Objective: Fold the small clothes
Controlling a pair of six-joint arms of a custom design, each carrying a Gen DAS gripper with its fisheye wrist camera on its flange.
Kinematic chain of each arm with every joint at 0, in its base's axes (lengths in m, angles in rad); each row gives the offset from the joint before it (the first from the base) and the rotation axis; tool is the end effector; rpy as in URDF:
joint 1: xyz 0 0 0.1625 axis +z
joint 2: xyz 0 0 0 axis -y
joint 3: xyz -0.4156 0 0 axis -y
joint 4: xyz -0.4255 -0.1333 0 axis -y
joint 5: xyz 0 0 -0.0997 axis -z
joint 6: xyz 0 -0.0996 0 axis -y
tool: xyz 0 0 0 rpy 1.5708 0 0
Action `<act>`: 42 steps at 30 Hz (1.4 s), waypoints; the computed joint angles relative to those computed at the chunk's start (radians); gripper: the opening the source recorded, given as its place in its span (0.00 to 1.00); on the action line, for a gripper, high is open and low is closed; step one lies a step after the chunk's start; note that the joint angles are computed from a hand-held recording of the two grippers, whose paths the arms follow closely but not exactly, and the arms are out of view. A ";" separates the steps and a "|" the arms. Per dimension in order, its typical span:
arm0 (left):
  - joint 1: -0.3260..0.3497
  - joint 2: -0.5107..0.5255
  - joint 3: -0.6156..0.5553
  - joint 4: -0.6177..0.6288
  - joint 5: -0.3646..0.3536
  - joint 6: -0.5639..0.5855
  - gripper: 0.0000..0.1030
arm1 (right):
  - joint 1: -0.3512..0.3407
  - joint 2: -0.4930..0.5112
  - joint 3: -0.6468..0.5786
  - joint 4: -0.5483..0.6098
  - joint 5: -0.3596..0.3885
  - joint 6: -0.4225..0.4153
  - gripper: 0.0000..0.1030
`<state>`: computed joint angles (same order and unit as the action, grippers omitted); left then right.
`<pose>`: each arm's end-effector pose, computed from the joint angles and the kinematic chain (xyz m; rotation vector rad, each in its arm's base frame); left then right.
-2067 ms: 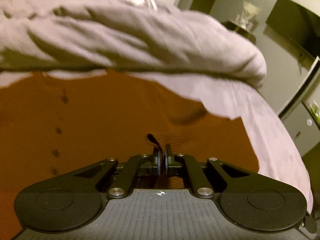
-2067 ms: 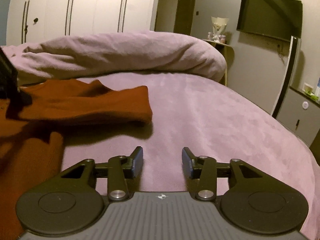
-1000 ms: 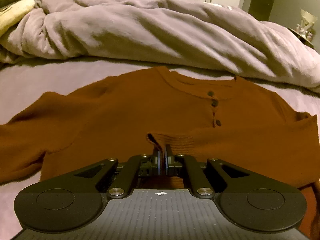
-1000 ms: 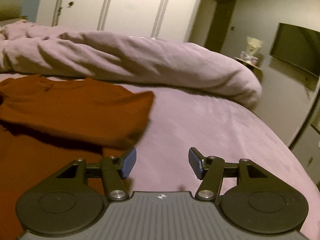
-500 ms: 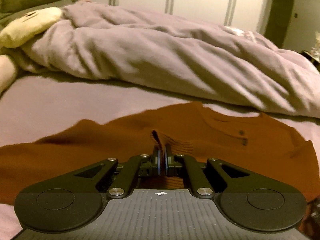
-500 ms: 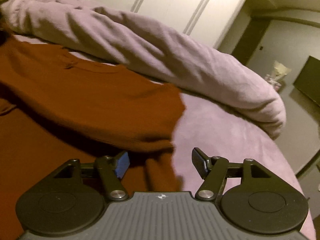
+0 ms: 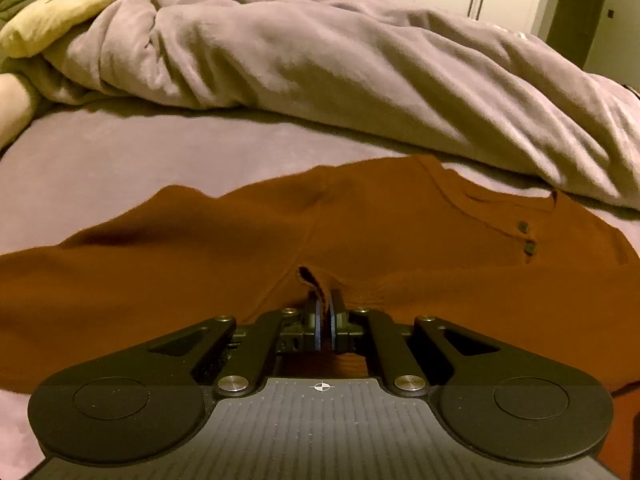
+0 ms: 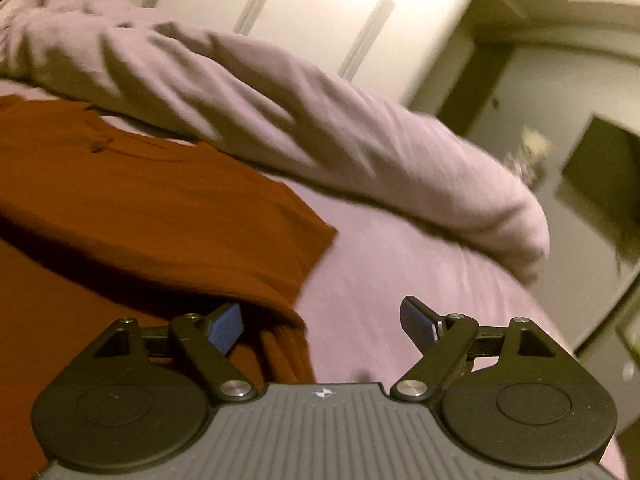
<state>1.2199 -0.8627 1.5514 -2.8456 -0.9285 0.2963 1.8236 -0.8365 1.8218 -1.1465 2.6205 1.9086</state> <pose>-0.0683 -0.7481 0.1965 0.5387 2.3696 -0.7513 0.1901 -0.5484 0.0259 0.2278 -1.5579 0.9954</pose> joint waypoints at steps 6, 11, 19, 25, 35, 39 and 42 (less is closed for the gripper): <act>0.008 0.016 -0.004 -0.064 0.041 0.073 0.10 | -0.022 -0.008 -0.053 0.115 0.093 0.143 0.80; 0.020 -0.021 0.018 -0.117 0.028 0.028 0.41 | 0.004 -0.020 -0.026 0.120 0.073 0.100 0.80; 0.013 -0.096 0.102 -0.057 0.052 -0.018 0.71 | 0.047 -0.041 0.028 0.013 -0.004 0.028 0.80; 0.001 -0.102 0.130 -0.025 0.044 -0.023 0.75 | 0.033 0.033 -0.049 0.020 -0.042 -0.073 0.80; 0.005 -0.054 0.116 -0.056 0.063 0.003 0.80 | -0.019 0.073 -0.071 -0.027 -0.053 -0.212 0.81; 0.013 -0.049 0.110 -0.059 0.051 0.021 0.85 | -0.029 0.081 -0.064 -0.054 -0.078 -0.233 0.81; 0.021 -0.086 0.126 -0.038 0.012 -0.024 0.85 | -0.028 0.080 -0.061 -0.051 -0.077 -0.220 0.82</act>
<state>1.2413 -0.9486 1.6777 -2.8837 -0.9163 0.2724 1.7960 -0.7568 1.7605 -1.1974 2.5437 1.6883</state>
